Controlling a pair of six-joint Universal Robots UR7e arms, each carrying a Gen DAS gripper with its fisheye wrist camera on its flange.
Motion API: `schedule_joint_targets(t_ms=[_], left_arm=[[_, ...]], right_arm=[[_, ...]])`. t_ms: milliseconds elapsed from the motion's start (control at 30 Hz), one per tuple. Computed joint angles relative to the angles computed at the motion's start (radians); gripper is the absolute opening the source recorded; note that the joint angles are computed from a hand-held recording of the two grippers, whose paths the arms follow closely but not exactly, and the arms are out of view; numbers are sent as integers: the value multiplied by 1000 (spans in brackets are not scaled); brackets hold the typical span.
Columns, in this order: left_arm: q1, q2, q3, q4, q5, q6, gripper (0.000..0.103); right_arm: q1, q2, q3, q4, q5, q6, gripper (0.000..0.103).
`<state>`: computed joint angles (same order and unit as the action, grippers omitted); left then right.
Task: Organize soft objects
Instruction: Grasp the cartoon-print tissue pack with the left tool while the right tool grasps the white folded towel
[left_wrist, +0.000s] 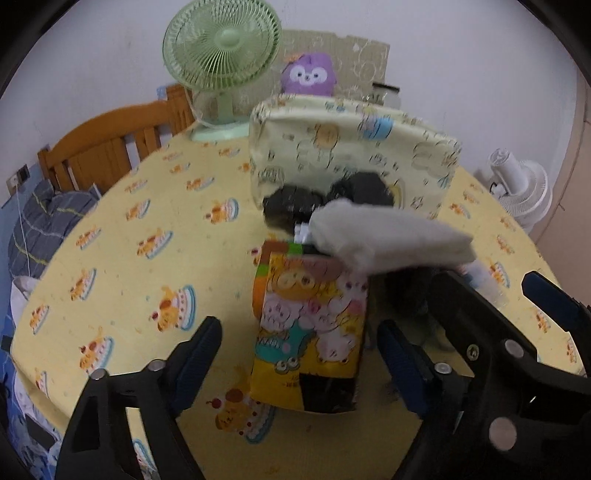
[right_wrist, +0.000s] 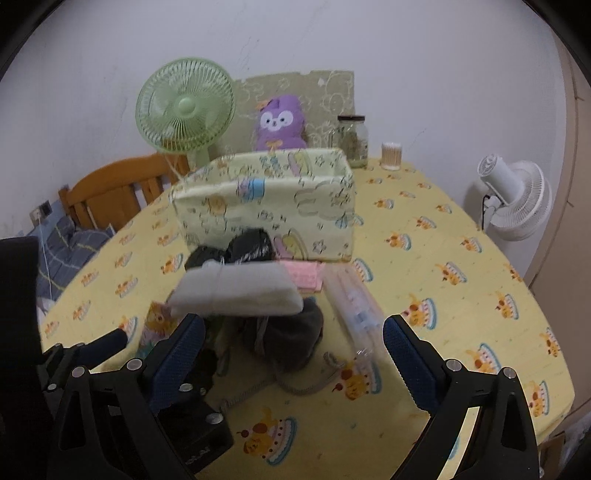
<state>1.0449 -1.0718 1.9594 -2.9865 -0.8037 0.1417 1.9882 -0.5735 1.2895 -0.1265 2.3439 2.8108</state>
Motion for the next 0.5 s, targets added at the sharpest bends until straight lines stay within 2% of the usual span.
schedule_joint_targets(t_ms=[33, 133, 333, 500], left_arm=[[3, -1, 0, 7, -4, -7, 78], [4, -3, 9, -20, 4, -4, 76], [10, -17, 11, -6, -28, -6, 53], [8, -20, 6, -19, -21, 4, 50]], right_arm=[[-3, 5, -7, 11, 0, 8, 99], [-8, 10, -13, 23, -18, 21, 99], [-7, 24, -36, 35, -26, 19, 99], [0, 36, -58, 41, -30, 1, 99]])
